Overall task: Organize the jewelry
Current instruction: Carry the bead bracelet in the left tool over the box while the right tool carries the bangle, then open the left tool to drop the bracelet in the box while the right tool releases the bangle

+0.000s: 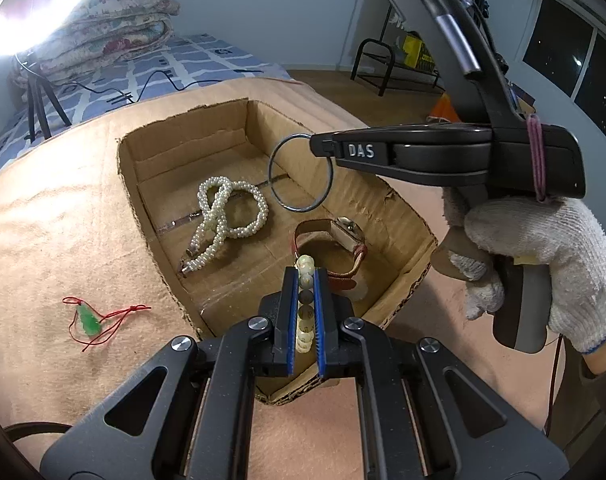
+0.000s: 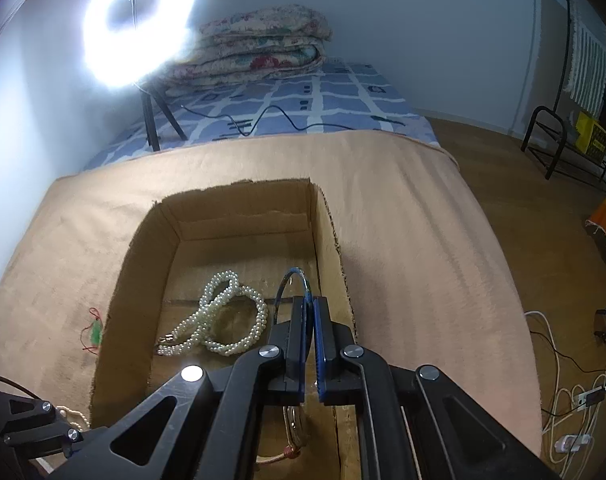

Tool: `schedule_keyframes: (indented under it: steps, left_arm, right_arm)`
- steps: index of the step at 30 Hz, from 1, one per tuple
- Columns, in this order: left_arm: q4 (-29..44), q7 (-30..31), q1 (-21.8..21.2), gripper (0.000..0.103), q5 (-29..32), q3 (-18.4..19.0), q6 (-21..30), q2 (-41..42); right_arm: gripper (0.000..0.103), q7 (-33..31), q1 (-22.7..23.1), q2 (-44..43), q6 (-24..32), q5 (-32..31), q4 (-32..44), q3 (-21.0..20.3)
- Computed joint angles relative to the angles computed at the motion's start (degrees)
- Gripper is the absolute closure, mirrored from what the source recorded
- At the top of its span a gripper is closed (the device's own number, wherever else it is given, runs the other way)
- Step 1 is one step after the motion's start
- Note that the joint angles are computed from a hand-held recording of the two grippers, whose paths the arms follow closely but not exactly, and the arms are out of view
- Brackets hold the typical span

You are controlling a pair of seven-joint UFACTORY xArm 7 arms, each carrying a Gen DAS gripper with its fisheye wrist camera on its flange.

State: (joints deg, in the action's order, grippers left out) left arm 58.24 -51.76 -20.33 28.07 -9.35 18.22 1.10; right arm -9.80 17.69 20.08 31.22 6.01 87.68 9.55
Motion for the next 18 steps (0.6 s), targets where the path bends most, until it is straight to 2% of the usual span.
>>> schedule_keyframes:
  steps: [15,18]
  left_arm:
    - [0.59,2.15,-0.52,0.098,-2.38,0.53,-0.32,1.32]
    - [0.43,3.04,-0.43,0.098,-3.66,0.56,-0.77,1.30]
  right_arm:
    - [0.102,0.02,0.65,0.94,0.02,-0.89,0.23,-0.04]
    - [0.099,-0.03,0.60,0.88,-0.12,-0.97,0.19,-0.09]
